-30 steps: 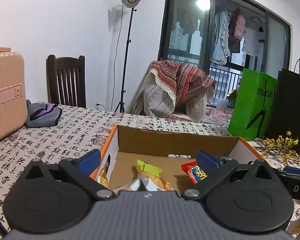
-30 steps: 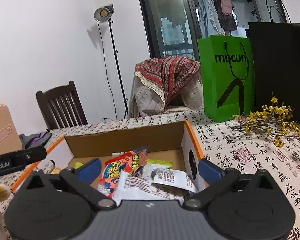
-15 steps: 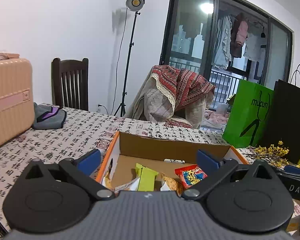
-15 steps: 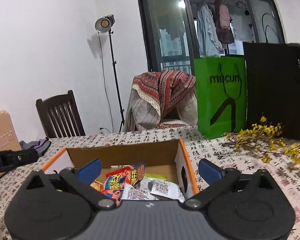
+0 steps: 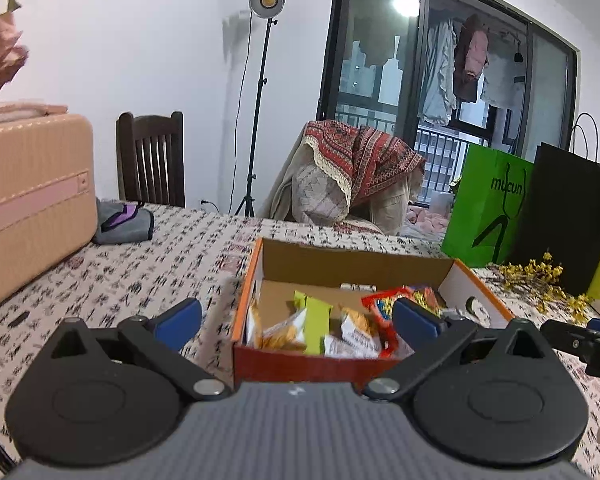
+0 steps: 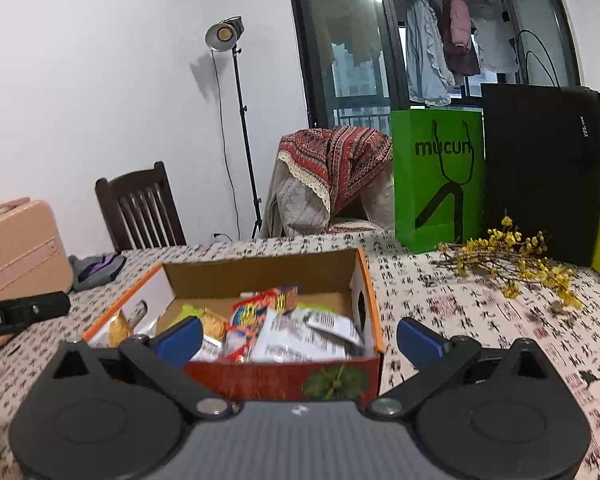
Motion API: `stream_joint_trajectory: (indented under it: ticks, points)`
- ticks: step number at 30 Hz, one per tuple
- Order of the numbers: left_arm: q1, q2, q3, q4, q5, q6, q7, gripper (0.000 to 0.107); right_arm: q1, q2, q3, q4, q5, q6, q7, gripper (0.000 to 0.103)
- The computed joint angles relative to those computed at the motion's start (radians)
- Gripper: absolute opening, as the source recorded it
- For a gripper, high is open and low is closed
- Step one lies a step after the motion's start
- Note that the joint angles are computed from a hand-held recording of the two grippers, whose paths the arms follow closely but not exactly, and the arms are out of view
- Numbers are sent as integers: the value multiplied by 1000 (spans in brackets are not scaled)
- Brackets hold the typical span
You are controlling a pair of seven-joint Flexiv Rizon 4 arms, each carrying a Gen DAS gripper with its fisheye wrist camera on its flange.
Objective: Organize snacks
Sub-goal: 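Move both open tools back to the packets in front of the box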
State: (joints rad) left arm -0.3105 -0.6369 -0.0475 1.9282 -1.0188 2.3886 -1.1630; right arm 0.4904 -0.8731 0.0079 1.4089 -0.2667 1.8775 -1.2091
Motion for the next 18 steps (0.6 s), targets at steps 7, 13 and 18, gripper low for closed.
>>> stream_joint_trajectory:
  ticks: [7, 13, 18]
  points:
    - [-3, 48, 0, 116, 13, -3, -82, 103, -12, 33, 30, 99, -6, 2, -4, 103]
    - [-27, 60, 11, 169, -17, -4, -93, 103, -1, 48, 32, 156, -3, 2, -20, 103]
    - [-32, 67, 10, 201, -24, -15, -105, 103, 6, 59, 34, 186, -5, -9, -31, 103]
